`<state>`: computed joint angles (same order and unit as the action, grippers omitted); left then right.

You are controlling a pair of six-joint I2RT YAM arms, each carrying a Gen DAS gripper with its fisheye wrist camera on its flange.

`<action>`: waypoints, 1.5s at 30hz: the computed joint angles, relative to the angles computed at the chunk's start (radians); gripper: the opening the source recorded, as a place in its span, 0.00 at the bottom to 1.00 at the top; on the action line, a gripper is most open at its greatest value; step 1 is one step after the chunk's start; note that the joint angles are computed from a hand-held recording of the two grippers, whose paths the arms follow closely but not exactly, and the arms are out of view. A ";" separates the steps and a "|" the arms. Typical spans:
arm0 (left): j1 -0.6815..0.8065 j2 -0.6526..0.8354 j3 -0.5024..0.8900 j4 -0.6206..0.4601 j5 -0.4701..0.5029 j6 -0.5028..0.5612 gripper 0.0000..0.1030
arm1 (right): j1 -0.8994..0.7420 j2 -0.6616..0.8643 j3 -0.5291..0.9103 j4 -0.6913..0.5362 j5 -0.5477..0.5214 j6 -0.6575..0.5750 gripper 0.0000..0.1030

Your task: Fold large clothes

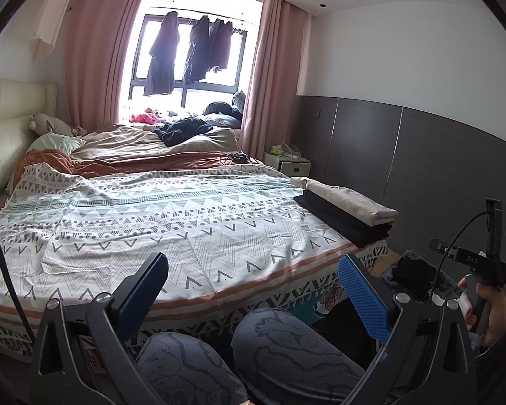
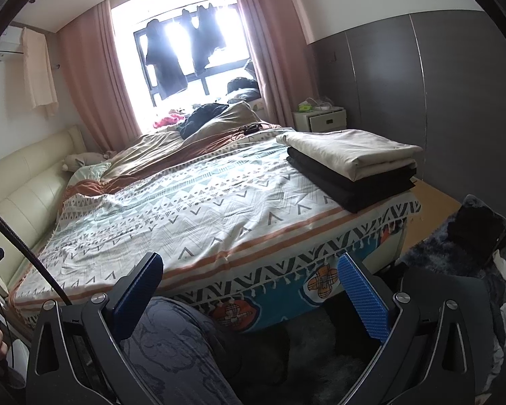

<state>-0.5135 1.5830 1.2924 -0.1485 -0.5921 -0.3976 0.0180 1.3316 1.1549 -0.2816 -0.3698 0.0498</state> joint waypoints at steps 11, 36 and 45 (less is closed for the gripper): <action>-0.021 -0.019 -0.003 -0.007 -0.018 0.000 1.00 | 0.026 -0.011 -0.001 -0.012 0.023 0.009 1.00; -0.052 0.000 0.017 -0.014 -0.057 0.000 1.00 | 0.022 -0.020 -0.007 -0.025 0.023 0.039 1.00; -0.064 0.000 0.017 -0.011 -0.062 0.007 1.00 | 0.023 -0.017 0.001 -0.039 0.020 0.035 1.00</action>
